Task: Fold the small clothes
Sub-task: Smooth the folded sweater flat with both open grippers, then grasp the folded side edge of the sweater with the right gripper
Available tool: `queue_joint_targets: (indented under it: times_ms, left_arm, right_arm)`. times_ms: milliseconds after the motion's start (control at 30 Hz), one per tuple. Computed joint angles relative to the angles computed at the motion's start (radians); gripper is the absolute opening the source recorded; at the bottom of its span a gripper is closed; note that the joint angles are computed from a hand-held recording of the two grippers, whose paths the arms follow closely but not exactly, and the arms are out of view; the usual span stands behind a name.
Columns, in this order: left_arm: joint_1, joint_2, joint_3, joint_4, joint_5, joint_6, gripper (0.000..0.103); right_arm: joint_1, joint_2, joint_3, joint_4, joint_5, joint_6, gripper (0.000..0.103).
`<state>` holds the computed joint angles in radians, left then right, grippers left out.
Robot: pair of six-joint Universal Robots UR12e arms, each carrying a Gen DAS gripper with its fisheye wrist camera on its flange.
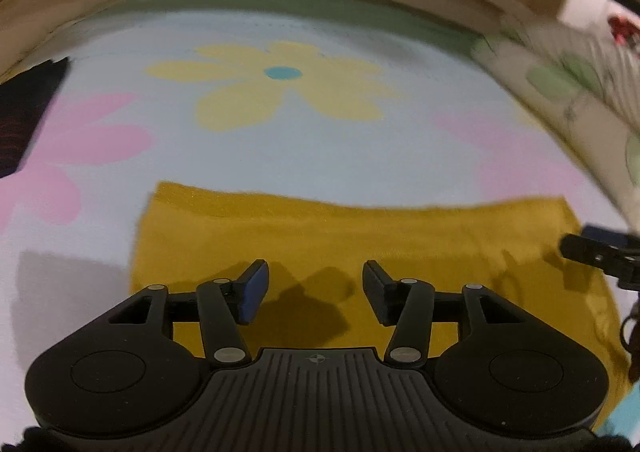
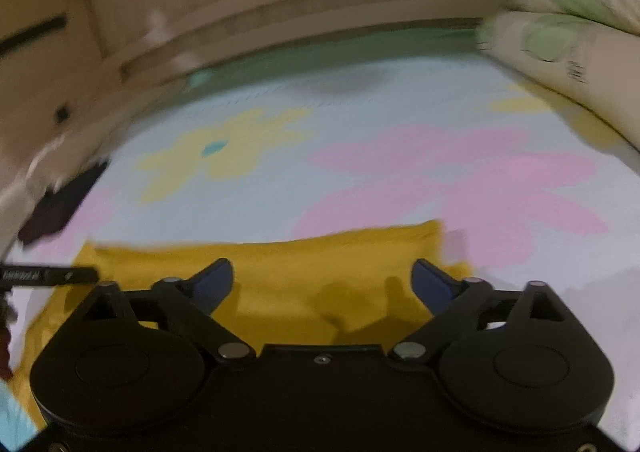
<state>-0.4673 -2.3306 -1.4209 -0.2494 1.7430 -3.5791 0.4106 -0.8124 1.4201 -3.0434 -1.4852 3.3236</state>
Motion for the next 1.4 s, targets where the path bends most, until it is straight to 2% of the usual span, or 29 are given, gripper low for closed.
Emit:
queue_joint_targets:
  times_ms: [67,133,200,333,433,533,633,700,867,967,1067,1200,1400]
  left_arm:
    - [-0.005,-0.005,0.002,-0.016,0.011,0.016,0.053]
    - [-0.013,-0.004,-0.008,-0.002,0.032,0.061,0.058]
    - [-0.021,0.002,-0.018,-0.009,0.051,0.113,0.060]
    - [-0.034,0.032,-0.062,-0.011,0.067,0.176,0.061]
    - [-0.040,0.054,-0.088,-0.029,0.076,0.193,0.062]
    - [-0.044,0.080,-0.114,-0.055,0.070,0.163,0.064]
    - [-0.041,0.107,-0.131,-0.116,0.021,0.112,0.068]
    - [-0.036,0.122,-0.144,-0.145,-0.028,0.055,0.068]
    - [-0.037,0.135,-0.145,-0.148,-0.071,-0.052,0.068]
    - [-0.041,0.138,-0.146,-0.103,-0.111,-0.093,0.070]
    - [-0.051,0.135,-0.139,-0.076,-0.130,-0.113,0.071]
    - [-0.061,0.114,-0.113,-0.074,-0.135,-0.101,0.071]
    - [-0.062,0.089,-0.076,-0.105,-0.151,-0.110,0.071]
  right_arm:
    - [0.009,0.004,-0.014,0.039,-0.001,-0.042,0.099]
    - [0.014,0.007,-0.022,0.076,-0.001,-0.065,0.100]
    - [0.019,0.006,-0.023,0.108,-0.019,-0.085,0.101]
    - [0.022,-0.009,-0.001,0.137,-0.053,-0.138,0.102]
    - [0.023,-0.029,0.024,0.150,-0.069,-0.147,0.102]
    - [0.020,-0.055,0.050,0.163,-0.070,-0.136,0.102]
    - [0.012,-0.082,0.082,0.152,-0.053,-0.078,0.102]
    - [0.000,-0.103,0.104,0.150,-0.027,-0.002,0.102]
    - [-0.039,-0.144,0.149,0.158,0.079,0.212,0.102]
    - [-0.060,-0.160,0.176,0.158,0.148,0.301,0.102]
    - [-0.070,-0.166,0.189,0.184,0.166,0.317,0.102]
    - [-0.084,-0.163,0.199,0.207,0.185,0.333,0.102]
    - [-0.107,-0.149,0.216,0.137,0.277,0.315,0.103]
